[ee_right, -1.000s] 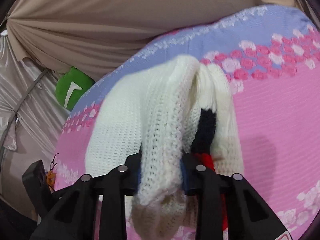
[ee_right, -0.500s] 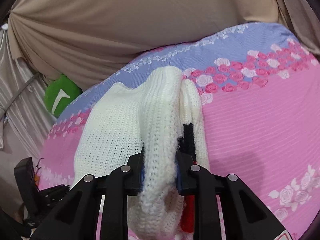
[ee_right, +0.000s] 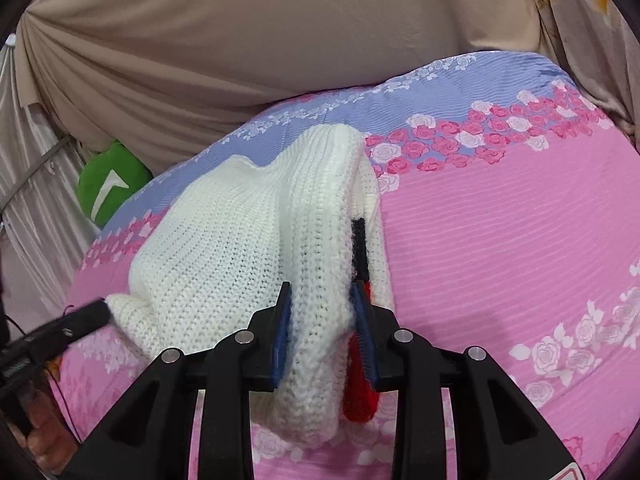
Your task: Fold small clothes
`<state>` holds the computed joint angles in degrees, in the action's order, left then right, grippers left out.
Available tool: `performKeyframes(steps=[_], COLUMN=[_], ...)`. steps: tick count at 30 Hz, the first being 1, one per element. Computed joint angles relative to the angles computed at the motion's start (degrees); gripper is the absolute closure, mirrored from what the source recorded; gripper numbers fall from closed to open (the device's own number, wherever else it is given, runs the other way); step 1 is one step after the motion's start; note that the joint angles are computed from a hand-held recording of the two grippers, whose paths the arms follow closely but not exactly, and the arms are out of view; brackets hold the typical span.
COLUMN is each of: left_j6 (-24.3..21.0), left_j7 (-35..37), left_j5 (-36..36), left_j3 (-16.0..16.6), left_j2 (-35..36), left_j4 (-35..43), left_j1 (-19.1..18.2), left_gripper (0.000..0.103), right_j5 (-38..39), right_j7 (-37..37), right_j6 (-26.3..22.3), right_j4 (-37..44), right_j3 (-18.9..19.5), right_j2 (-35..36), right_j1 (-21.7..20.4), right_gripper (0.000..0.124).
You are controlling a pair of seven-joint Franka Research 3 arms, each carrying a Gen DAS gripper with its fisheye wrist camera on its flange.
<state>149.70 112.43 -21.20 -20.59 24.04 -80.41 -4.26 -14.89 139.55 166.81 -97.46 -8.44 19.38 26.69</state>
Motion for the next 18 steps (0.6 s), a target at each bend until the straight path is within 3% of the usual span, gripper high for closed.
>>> performKeyframes(steps=[1, 3, 5, 6, 7, 9, 11, 12, 14, 15, 16, 18], left_j6=[1.3, 2.7, 5.1, 5.2, 4.2, -3.2, -6.6, -4.8, -3.0, -3.2, -3.4, -3.5], left_j7=[2.2, 4.3, -0.9, -6.3, -10.0, -15.4, -16.2, -16.7, -17.2, -17.4, -17.4, -17.9], left_j5=[-1.8, -2.7, 3.8, 10.0, 14.2, 19.8, 19.5, 20.1, 21.2, 21.4, 21.6, 22.4], left_j3=[-1.2, -1.6, 2.4, 6.1, 8.3, 10.9, 8.9, 8.5, 7.6, 7.2, 6.9, 6.8], left_j2=[-1.5, -2.2, -0.6, 1.8, 4.0, 10.2, 13.0, 12.5, 11.6, 11.6, 11.7, 11.8], left_j4=[-1.8, -2.3, -0.6, 2.0, 4.6, 12.7, 15.2, 13.4, 11.3, 11.4, 11.6, 11.5], left_j1=[1.1, 1.1, -2.8, -6.0, -7.8, -10.0, -8.2, -7.7, -6.8, -6.5, -6.2, -6.2], left_gripper=[0.08, 0.069, 0.066, 0.066, 0.066, 0.067, 0.065, 0.064, 0.063, 0.063, 0.063, 0.061], right_j5=[2.5, 2.9, -3.7, -8.6, -14.3, -20.4, -20.4, -17.4, -12.7, -7.3, -4.5, -9.1], right_j7=[-2.1, -1.2, 7.0, 11.7, 16.3, 19.1, 15.8, 10.7, 3.4, -2.9, -6.0, -2.2], right_j6=[0.4, 1.4, 1.9, 1.5, 1.0, 0.8, 1.3, 1.0, -2.7, -6.8, -9.3, -7.9], right_j4=[-0.2, -0.8, -1.4, -1.2, -0.4, 1.4, 3.7, 5.6, 9.9, 13.5, 15.8, 14.9], right_j3=[2.0, 1.0, -5.8, -9.0, -12.1, -13.2, -10.1, -6.3, -0.8, 2.3, 3.4, -0.3], right_j2=[0.3, 0.3, -0.7, -1.2, -1.8, -2.5, -2.0, -0.7, 2.9, 6.4, 9.2, 9.3], right_j1=[-1.7, -0.9, 4.9, 7.8, 10.7, 12.3, 10.2, 7.5, 3.7, 1.6, 0.8, 3.8], right_gripper=[0.088, 0.086, 0.087, 0.087, 0.087, 0.086, 0.086, 0.087, 0.087, 0.087, 0.088, 0.09])
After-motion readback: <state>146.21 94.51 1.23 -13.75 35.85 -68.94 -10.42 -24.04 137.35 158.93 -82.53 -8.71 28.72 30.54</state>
